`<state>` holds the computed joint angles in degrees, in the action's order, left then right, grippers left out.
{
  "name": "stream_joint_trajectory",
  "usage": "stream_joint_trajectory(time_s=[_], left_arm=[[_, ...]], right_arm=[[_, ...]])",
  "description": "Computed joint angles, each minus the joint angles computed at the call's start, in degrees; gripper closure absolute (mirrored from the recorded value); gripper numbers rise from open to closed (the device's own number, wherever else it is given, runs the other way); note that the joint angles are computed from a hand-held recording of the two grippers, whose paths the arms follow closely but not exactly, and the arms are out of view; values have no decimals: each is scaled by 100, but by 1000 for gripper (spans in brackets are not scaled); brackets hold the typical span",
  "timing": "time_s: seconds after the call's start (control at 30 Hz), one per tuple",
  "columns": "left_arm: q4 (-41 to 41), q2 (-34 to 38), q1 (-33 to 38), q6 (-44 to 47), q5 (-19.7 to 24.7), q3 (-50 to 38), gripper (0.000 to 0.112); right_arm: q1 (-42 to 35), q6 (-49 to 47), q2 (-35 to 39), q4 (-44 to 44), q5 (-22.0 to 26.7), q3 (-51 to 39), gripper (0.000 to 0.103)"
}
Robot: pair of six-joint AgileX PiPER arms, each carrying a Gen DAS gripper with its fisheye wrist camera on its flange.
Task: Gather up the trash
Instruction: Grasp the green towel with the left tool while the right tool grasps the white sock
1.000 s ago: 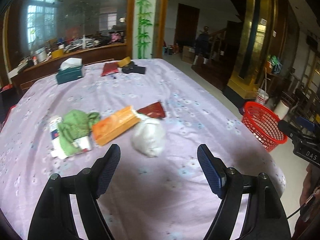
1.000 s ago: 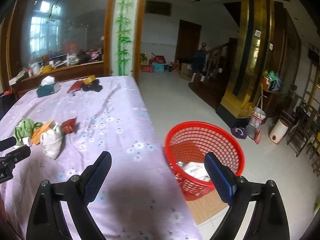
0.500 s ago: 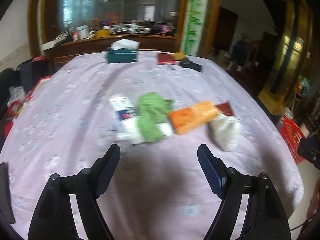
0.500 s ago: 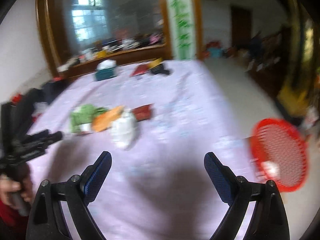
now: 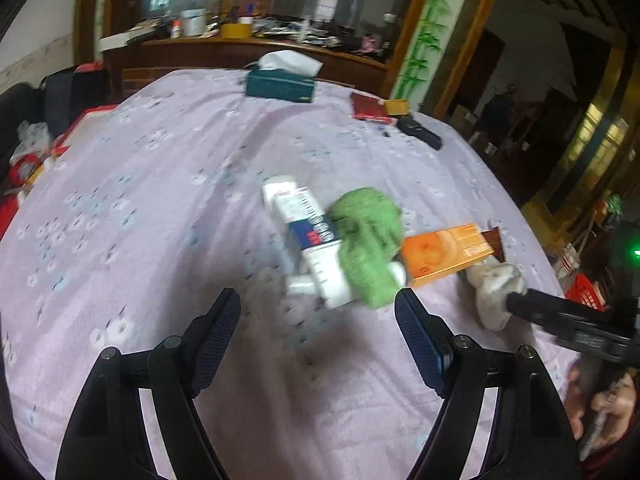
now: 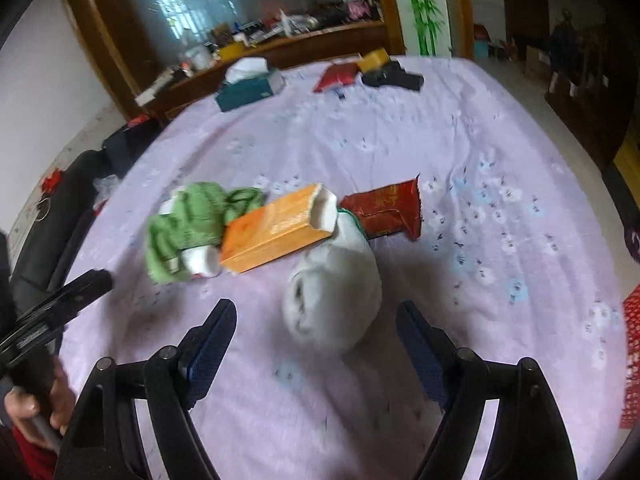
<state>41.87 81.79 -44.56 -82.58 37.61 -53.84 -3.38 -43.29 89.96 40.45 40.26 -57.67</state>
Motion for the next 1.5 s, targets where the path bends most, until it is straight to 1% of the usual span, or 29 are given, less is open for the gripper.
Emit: stream_joint_trajectory(time_s=[0.07, 0.1, 0.13, 0.2, 0.23, 0.3, 0.33, 0.43, 0.53, 0.57, 0.6, 0.63, 0.67, 0.7, 0.73, 0.8, 0.83, 0.9, 1.03, 1.1, 1.17, 1.27, 1.4, 1.5], left_arm=[[-109, 203, 2, 295, 100, -312, 34], [-203, 282, 42, 491, 68, -438, 34], [-354, 399, 100, 775, 40, -617, 34], [-458, 719, 153, 1067, 191, -1047, 34], [-554, 852, 207, 1258, 193, -1212, 34], [-818, 1280, 374, 1737, 274, -1711, 34], [-983, 1537, 465, 2041, 370, -2006, 34], [-1254, 2216, 667, 2576, 696, -2759, 34], [-1860, 2711, 885, 3272, 800, -3307, 35], [-1911, 2816, 897, 3360, 829, -3402, 35], [-1732, 2897, 836, 3318, 876, -3496, 36], [-1728, 3011, 814, 3396, 964, -3623, 48], [-1769, 3107, 812, 3348, 1067, -3705, 57], [-1731, 3112, 812, 3274, 1033, -3669, 62], [-1618, 3028, 782, 3136, 896, -3505, 63], [-1436, 2884, 711, 2938, 815, -3311, 68], [-1387, 2694, 665, 2775, 637, -3055, 69], [-1311, 2426, 565, 2555, 473, -2766, 69], [-374, 1774, -17, 1381, 394, -2100, 69], [114, 1544, -424, 825, 523, -1881, 69], [713, 1362, -914, 78, 801, -1688, 69], [1259, 1224, -1510, -747, 1077, -1486, 69], [1658, 1348, -2134, -1333, 1429, -1513, 69], [1844, 1443, -2433, -1553, 1538, -1573, 69]], right_arm=[[33, 166, 244, -153, -71, -131, 43], [-16, 88, 352, -47, -7, -161, 66], [-86, 25, 387, 60, 79, -172, 68], [-161, -173, 254, 232, 66, -49, 72], [-191, -236, 164, 270, 56, 7, 73], [-347, -478, -85, 476, 144, 187, 73], [-404, -554, -173, 544, 202, 235, 73], [-667, -892, -482, 808, 407, 437, 73], [-1019, -1201, -714, 1017, 774, 551, 73], [-1078, -1261, -787, 1047, 841, 592, 73], [-1157, -1343, -868, 1075, 921, 634, 73], [-1230, -1419, -943, 1106, 985, 677, 73], [-1282, -1476, -1003, 1135, 1028, 719, 73], [-1361, -1550, -1074, 1176, 1098, 762, 73], [-1420, -1615, -1115, 1211, 1141, 796, 73], [-1544, -1748, -1258, 1271, 1238, 895, 73], [-1583, -1798, -1296, 1290, 1261, 924, 73], [-1694, -1910, -1440, 1338, 1290, 1040, 73], [-1854, -2137, -1773, 1398, 1220, 1294, 73], [-1954, -2245, -1925, 1425, 1225, 1420, 73], [-2059, -2354, -2102, 1438, 1203, 1562, 73], [-2314, -2526, -2319, 1493, 1265, 1739, 73], [-2721, -2729, -2515, 1539, 1472, 1904, 72], [-3005, -2848, -2604, 1542, 1589, 2000, 72]])
